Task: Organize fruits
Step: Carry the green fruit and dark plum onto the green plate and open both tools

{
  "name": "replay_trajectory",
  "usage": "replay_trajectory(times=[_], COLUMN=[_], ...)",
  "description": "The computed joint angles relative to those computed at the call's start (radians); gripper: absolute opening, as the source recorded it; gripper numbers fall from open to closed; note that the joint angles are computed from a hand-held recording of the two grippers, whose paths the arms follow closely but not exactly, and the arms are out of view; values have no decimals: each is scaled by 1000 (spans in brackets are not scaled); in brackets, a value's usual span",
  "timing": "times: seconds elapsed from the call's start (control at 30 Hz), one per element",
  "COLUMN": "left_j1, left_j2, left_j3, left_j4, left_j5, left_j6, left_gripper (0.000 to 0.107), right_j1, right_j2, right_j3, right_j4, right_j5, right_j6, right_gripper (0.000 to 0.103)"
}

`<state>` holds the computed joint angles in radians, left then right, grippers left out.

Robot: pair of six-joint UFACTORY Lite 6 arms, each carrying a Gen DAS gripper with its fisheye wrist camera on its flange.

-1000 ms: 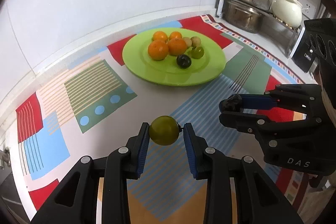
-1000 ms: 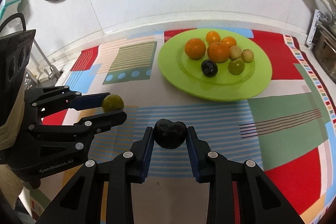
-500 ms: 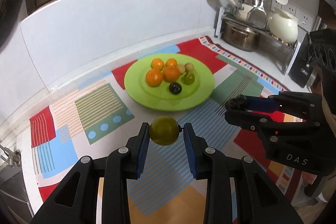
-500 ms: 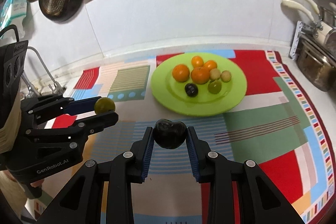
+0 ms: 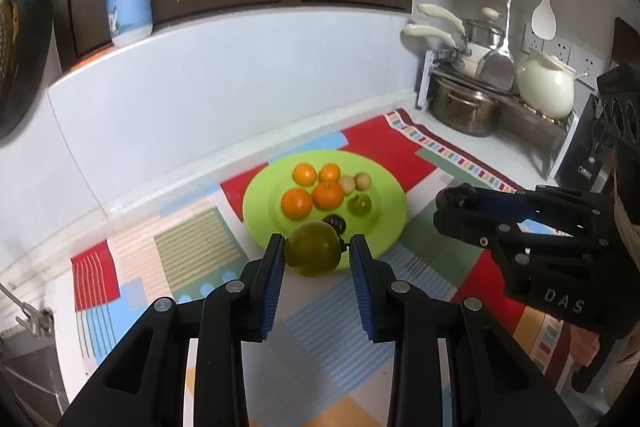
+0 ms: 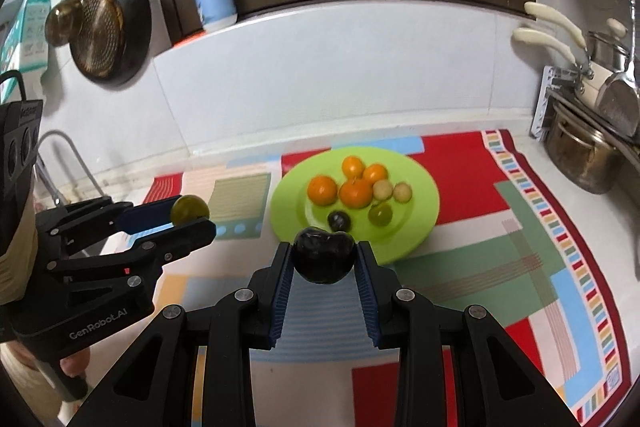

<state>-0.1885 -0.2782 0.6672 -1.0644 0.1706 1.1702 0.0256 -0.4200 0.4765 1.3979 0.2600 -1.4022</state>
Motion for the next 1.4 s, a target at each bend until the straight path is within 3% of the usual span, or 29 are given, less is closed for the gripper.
replay_trajectory(times=[0.17, 0.47, 1.4], left_j1=[-20, -15, 14], left_j2=[47, 189, 822], left_j3=[71, 235, 833], left_j4=[129, 219, 498], left_j5=[-16, 8, 88], left_j6=[-140, -247, -542], left_gripper=[33, 33, 33], right_j1=[-36, -66, -86], right_j2=[55, 202, 833], right_j3=[84, 243, 758], right_j4=[-1, -21, -54], right_j5=[22, 47, 47], right_j6=[-20, -26, -51], right_gripper=[32, 32, 32])
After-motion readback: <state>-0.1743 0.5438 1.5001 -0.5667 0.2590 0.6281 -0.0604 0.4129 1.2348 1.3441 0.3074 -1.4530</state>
